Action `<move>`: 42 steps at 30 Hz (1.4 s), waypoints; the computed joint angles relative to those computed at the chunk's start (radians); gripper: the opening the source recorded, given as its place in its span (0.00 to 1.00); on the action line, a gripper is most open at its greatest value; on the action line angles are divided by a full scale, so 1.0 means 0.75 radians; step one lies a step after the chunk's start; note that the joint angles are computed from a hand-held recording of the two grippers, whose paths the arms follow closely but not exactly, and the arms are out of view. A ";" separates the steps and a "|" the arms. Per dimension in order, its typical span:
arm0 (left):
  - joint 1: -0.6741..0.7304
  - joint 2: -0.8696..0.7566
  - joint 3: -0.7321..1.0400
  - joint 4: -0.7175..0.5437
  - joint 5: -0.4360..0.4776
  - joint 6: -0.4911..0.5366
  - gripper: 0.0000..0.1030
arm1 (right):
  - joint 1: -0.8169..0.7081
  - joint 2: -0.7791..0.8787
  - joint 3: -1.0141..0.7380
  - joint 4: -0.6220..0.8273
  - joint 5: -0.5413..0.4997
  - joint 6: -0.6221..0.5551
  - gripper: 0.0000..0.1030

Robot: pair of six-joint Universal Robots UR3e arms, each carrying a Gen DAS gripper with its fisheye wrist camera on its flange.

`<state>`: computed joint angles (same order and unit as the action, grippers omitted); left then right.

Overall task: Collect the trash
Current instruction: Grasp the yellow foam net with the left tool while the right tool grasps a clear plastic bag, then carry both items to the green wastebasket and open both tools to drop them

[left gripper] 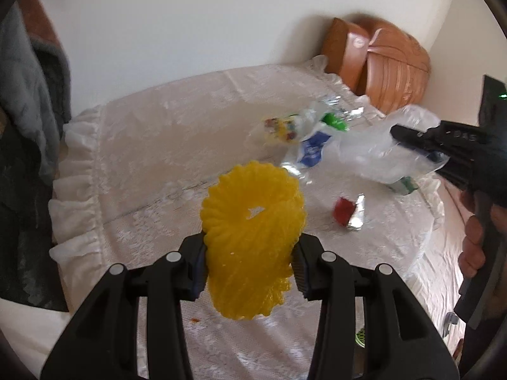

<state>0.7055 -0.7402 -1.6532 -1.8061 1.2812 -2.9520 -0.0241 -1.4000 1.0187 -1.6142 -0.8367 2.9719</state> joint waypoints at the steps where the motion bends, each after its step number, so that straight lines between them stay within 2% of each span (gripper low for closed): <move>1: -0.105 -0.042 0.000 0.073 0.037 -0.078 0.41 | -0.035 -0.036 0.011 0.011 0.025 -0.023 0.07; 4: -0.408 -0.180 0.027 0.248 0.151 -0.277 0.41 | -0.204 -0.174 0.035 0.135 0.117 -0.166 0.06; 7: -0.695 -0.334 0.090 0.377 0.231 -0.441 0.41 | -0.465 -0.377 0.086 0.377 0.162 -0.429 0.07; 10: -0.961 -0.501 0.173 0.483 0.302 -0.563 0.41 | -0.843 -0.566 0.078 0.815 0.171 -0.861 0.07; 13: -1.189 -0.674 0.277 0.570 0.349 -0.646 0.41 | -1.231 -0.675 0.025 1.192 0.060 -1.276 0.07; 15: -1.300 -0.778 0.351 0.604 0.358 -0.680 0.41 | -1.461 -0.742 0.074 1.333 -0.035 -1.515 0.07; 16: -1.365 -0.850 0.408 0.620 0.363 -0.699 0.41 | -1.552 -0.780 0.150 1.330 -0.097 -1.597 0.07; 19: -1.511 -1.006 0.523 0.656 0.379 -0.724 0.41 | -1.652 -0.898 0.413 1.176 -0.216 -1.677 0.07; 23: -1.647 -1.168 0.650 0.663 0.394 -0.765 0.41 | -1.644 -1.025 0.788 0.847 -0.328 -1.669 0.09; 24: -1.669 -1.200 0.678 0.657 0.393 -0.773 0.41 | -1.640 -1.037 0.859 0.777 -0.348 -1.663 0.13; 25: -1.700 -1.235 0.708 0.651 0.395 -0.781 0.41 | -1.599 -1.034 0.944 0.656 -0.381 -1.609 0.38; 26: -1.718 -1.254 0.722 0.646 0.397 -0.784 0.41 | -1.573 -1.046 1.011 0.544 -0.405 -1.553 0.59; 27: -1.734 -1.280 0.746 0.640 0.402 -0.787 0.41 | -1.600 -1.088 1.079 0.469 -0.406 -1.551 0.91; 28: -1.757 -1.308 0.771 0.635 0.412 -0.794 0.41 | -1.628 -1.146 1.158 0.362 -0.392 -1.538 0.98; 31: -1.820 -1.394 0.872 0.599 0.440 -0.817 0.41 | -1.639 -1.122 1.192 0.240 -0.441 -1.563 0.98; 34: -1.863 -1.468 0.969 0.554 0.452 -0.821 0.41 | -1.720 -1.126 1.202 0.184 -0.425 -1.611 0.98; 39: -1.925 -1.643 1.193 0.469 0.413 -0.766 0.41 | -1.923 -1.040 1.073 0.265 -0.354 -1.720 0.98; 42: -1.961 -1.807 1.426 0.369 0.384 -0.725 0.41 | -2.025 -0.964 0.952 0.348 -0.306 -1.745 0.98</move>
<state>-0.7651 -2.0952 -0.5834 -1.5293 1.5689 -3.4960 -1.5429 -2.1232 1.7324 -1.3533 -1.0662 1.6633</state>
